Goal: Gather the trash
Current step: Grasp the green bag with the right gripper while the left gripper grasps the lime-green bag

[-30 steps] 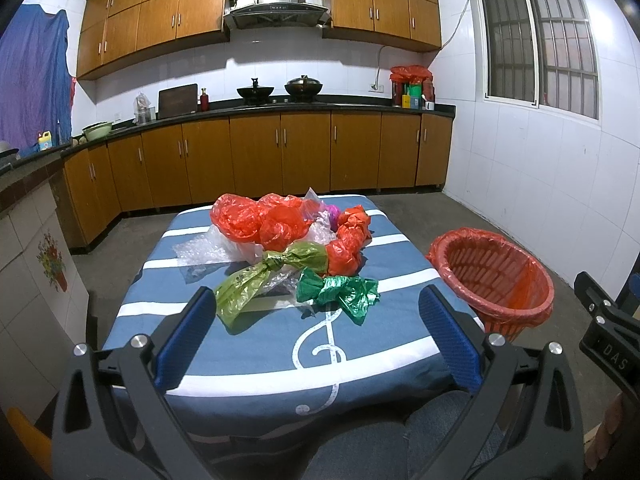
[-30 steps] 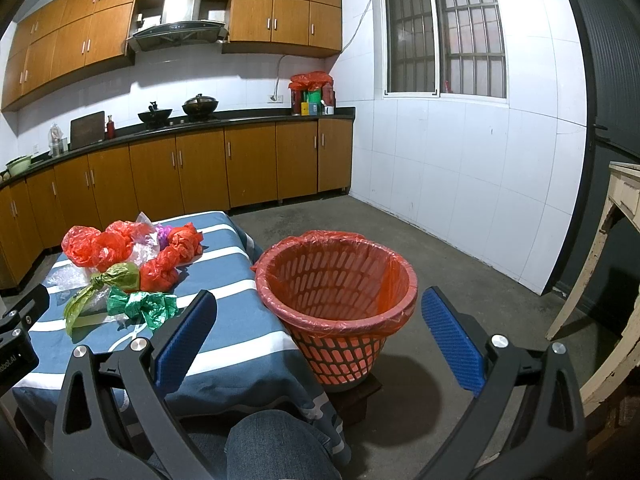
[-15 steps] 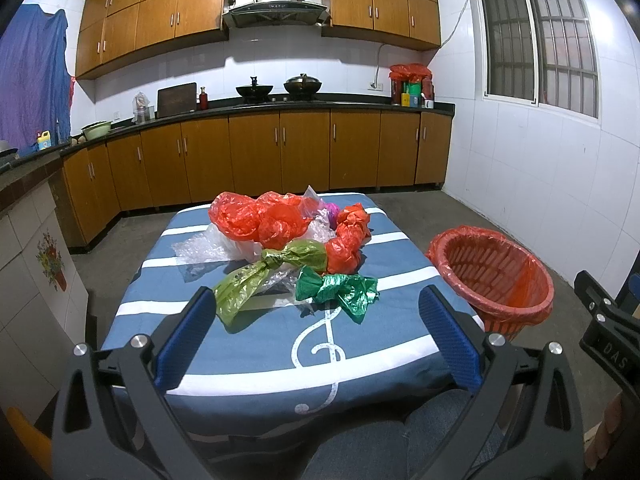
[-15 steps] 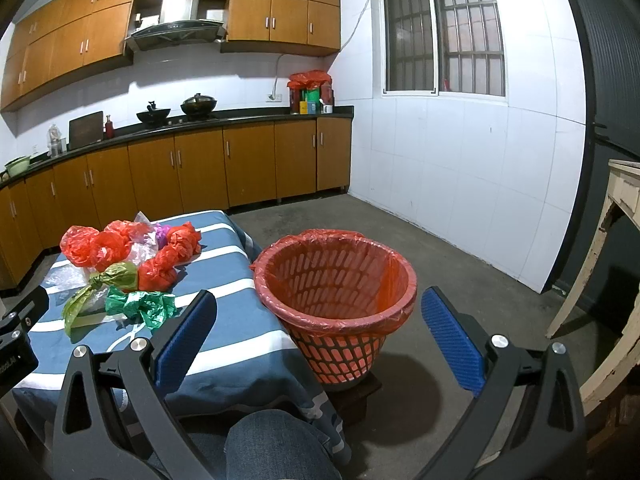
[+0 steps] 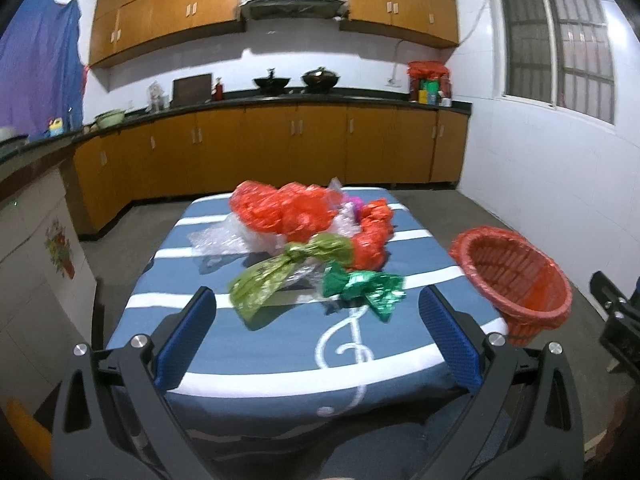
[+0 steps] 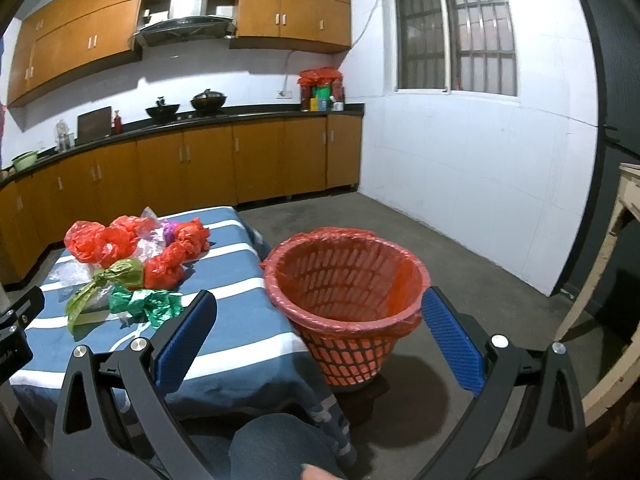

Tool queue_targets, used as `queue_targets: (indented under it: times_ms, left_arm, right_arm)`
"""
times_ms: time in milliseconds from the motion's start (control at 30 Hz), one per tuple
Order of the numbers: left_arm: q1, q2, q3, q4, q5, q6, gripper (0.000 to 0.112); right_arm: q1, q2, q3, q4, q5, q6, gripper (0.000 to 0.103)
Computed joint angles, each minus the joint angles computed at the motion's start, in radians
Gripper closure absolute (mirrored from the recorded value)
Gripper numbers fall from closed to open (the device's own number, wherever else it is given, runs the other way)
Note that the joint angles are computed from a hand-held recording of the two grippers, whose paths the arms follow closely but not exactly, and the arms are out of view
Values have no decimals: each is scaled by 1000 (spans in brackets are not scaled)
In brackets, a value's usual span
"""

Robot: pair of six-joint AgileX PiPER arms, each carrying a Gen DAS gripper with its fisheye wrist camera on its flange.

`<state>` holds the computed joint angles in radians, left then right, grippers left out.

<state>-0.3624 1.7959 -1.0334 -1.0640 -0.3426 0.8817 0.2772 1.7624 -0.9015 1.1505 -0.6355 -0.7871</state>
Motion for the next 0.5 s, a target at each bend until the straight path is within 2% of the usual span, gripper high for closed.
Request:
queue_targets:
  times_ms: [133, 333, 500]
  left_arm:
    - [106, 61, -49, 19, 48, -15, 13]
    - [203, 116, -136, -172, 116, 171, 13]
    - [267, 174, -204, -229, 133, 237, 13]
  right_arm:
    - [-1, 44, -71, 12, 50, -51, 2]
    - [0, 148, -231, 20, 151, -125, 2]
    - [18, 279, -414, 40, 220, -215, 6]
